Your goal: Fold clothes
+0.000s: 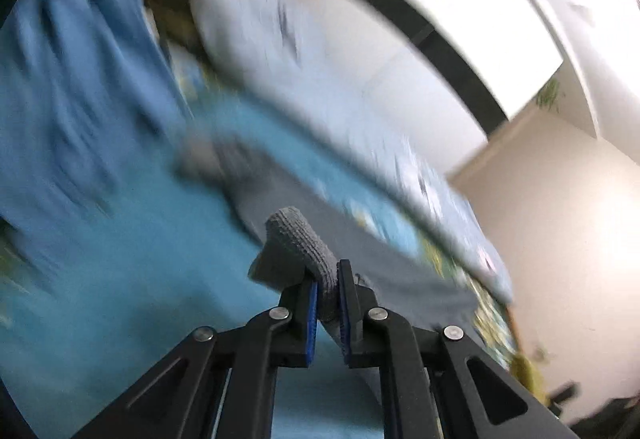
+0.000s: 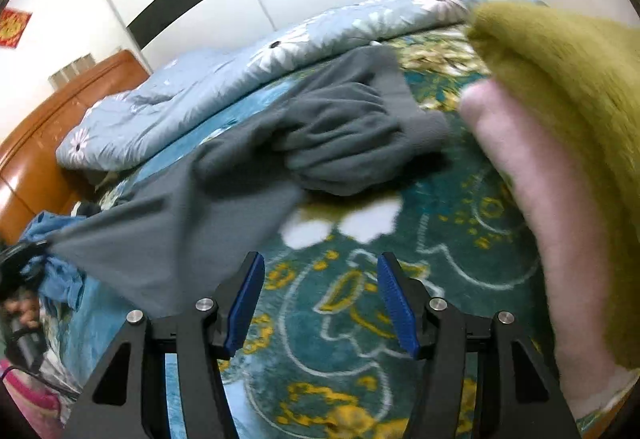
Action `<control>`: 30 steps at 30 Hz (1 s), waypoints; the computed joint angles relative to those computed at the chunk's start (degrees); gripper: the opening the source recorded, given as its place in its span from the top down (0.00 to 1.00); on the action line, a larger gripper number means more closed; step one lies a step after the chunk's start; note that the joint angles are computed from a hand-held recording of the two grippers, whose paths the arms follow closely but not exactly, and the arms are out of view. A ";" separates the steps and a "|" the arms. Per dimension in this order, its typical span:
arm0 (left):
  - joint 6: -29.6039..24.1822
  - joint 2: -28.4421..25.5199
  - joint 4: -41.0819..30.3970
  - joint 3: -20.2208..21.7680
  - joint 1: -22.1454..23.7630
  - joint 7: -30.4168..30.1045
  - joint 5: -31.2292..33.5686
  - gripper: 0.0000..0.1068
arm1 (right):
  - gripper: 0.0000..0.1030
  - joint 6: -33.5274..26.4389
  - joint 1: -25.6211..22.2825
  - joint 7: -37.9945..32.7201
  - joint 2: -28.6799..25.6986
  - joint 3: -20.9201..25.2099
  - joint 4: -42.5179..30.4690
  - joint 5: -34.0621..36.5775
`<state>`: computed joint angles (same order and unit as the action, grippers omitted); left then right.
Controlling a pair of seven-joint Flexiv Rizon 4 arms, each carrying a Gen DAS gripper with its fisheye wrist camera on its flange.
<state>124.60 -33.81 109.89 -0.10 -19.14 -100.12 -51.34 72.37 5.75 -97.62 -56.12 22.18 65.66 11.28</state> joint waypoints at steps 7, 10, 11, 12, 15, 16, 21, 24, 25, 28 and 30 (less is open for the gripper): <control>8.12 5.62 10.06 0.54 -4.30 3.00 -16.19 0.91 | 0.42 -4.31 -0.26 1.60 -5.33 2.42 -8.29 2.88; 7.19 6.42 13.28 -1.97 -1.17 -2.34 -13.88 0.91 | 0.42 -7.40 1.28 5.36 -9.05 2.16 -16.20 5.32; 6.99 6.27 13.81 -2.47 -0.49 -4.02 -12.88 0.91 | 0.42 -8.60 1.92 6.75 -9.77 1.57 -18.26 5.85; 6.89 6.46 14.97 -2.69 0.78 -7.00 -9.88 0.91 | 0.42 -9.89 2.42 7.35 -10.53 1.32 -20.38 6.30; 6.83 6.06 15.95 -2.49 2.04 -11.32 -5.81 0.91 | 0.42 -11.46 4.61 10.88 -12.10 -2.06 -24.49 6.72; 6.90 5.98 16.55 -2.41 2.45 -12.76 -4.21 0.91 | 0.42 -10.81 5.60 13.88 -12.57 -3.92 -25.02 6.63; 5.73 6.57 18.28 -2.03 5.25 -19.95 4.27 0.91 | 0.46 -9.30 6.57 17.97 -15.99 -4.71 -29.92 7.19; 5.64 7.24 19.05 -2.01 7.09 -24.52 9.34 0.91 | 0.90 -7.95 6.93 14.52 -16.79 -3.63 -32.06 6.81; 5.86 7.94 19.84 -2.13 7.86 -26.60 11.32 0.91 | 0.90 -7.02 6.23 11.80 -16.27 -1.68 -32.04 8.01; 4.90 9.89 20.72 -0.54 6.73 -26.87 10.93 0.91 | 0.91 1.02 3.97 1.70 -10.96 2.56 -26.62 11.47; 2.98 10.04 18.92 1.73 3.05 -20.29 3.93 0.91 | 0.91 5.27 2.25 -5.22 -7.91 5.43 -23.95 12.41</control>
